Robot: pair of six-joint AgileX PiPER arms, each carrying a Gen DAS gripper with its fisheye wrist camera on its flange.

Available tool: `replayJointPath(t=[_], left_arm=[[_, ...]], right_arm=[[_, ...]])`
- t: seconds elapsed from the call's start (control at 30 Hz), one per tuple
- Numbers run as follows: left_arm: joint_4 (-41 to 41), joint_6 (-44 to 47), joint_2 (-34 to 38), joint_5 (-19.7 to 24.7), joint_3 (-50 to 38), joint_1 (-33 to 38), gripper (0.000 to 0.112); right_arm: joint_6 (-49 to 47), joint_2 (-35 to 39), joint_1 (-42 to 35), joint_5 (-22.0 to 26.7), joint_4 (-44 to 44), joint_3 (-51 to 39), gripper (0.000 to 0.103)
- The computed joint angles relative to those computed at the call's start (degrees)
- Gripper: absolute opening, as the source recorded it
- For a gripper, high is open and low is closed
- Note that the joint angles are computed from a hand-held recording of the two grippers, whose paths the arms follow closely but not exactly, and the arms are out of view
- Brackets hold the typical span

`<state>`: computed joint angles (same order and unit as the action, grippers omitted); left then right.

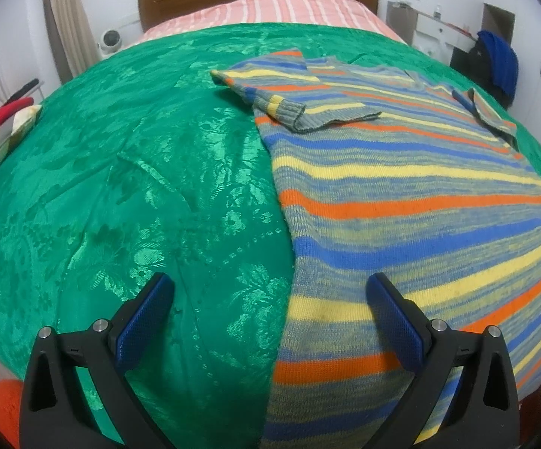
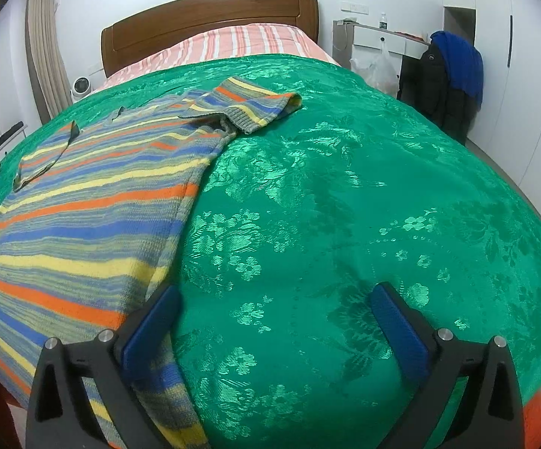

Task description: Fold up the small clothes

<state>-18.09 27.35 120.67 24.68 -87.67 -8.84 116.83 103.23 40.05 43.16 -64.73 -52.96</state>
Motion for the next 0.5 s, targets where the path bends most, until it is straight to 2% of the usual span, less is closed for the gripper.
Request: replayJointPath(t=[0.33,0.43,0.5], left_arm=[[-1.1,1.2,0.4,0.9,-0.9,0.3,0.103],[-2.3,2.8,0.6,1.4,-1.3,0.6,0.103],[-2.5,3.1,0.5,0.9,-0.9,0.6,0.103]], right_arm=[[0.2,0.4,0.2,0.3,-0.1,-0.1,0.102],[-6.7,-1.1,-0.6,0.4,5.5,-1.4,0.101],[-8.5,-5.5,-1.4,-0.1,6.2,-0.3,0.101]])
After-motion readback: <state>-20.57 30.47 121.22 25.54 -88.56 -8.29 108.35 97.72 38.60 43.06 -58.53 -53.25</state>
